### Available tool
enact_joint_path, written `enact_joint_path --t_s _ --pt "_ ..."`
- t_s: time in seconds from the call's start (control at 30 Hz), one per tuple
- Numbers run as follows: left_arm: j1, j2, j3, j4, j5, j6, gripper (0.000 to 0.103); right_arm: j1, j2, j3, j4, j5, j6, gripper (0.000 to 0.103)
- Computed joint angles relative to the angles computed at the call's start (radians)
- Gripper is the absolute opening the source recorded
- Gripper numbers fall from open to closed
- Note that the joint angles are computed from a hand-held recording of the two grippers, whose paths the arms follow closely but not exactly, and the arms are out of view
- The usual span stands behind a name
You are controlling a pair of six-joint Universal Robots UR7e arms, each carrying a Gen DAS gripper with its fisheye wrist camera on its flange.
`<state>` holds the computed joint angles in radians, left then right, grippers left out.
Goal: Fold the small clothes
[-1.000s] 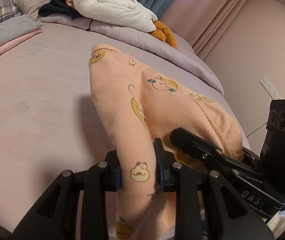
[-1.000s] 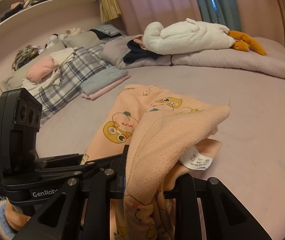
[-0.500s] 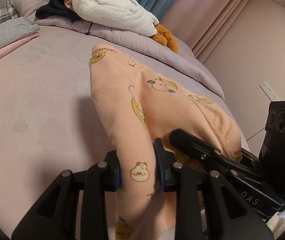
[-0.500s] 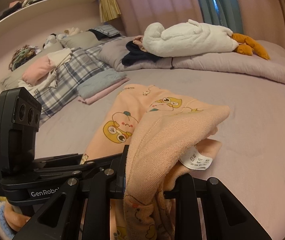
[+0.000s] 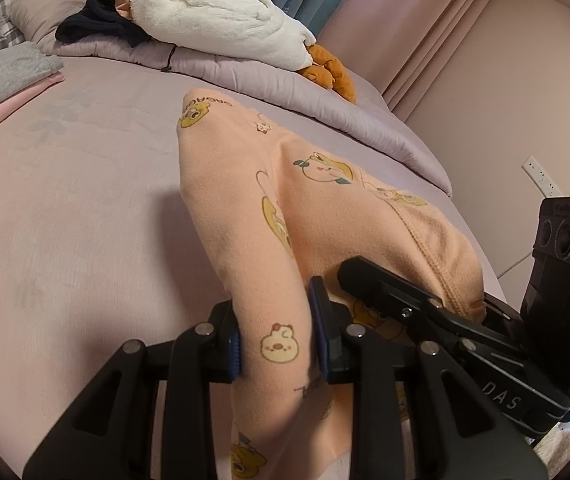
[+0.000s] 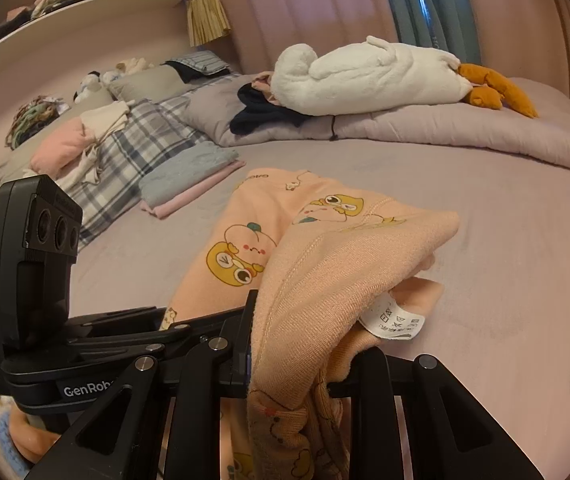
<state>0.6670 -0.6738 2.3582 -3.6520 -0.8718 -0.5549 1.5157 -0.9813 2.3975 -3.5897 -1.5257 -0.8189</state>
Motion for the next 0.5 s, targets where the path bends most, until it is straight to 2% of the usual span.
enact_joint_path --t_s 0.5 --pt "0.066 0.000 -0.099 0.080 -0.009 0.106 0.026 -0.009 0.019 -0.099 0.078 0.017 0.023 0.024"
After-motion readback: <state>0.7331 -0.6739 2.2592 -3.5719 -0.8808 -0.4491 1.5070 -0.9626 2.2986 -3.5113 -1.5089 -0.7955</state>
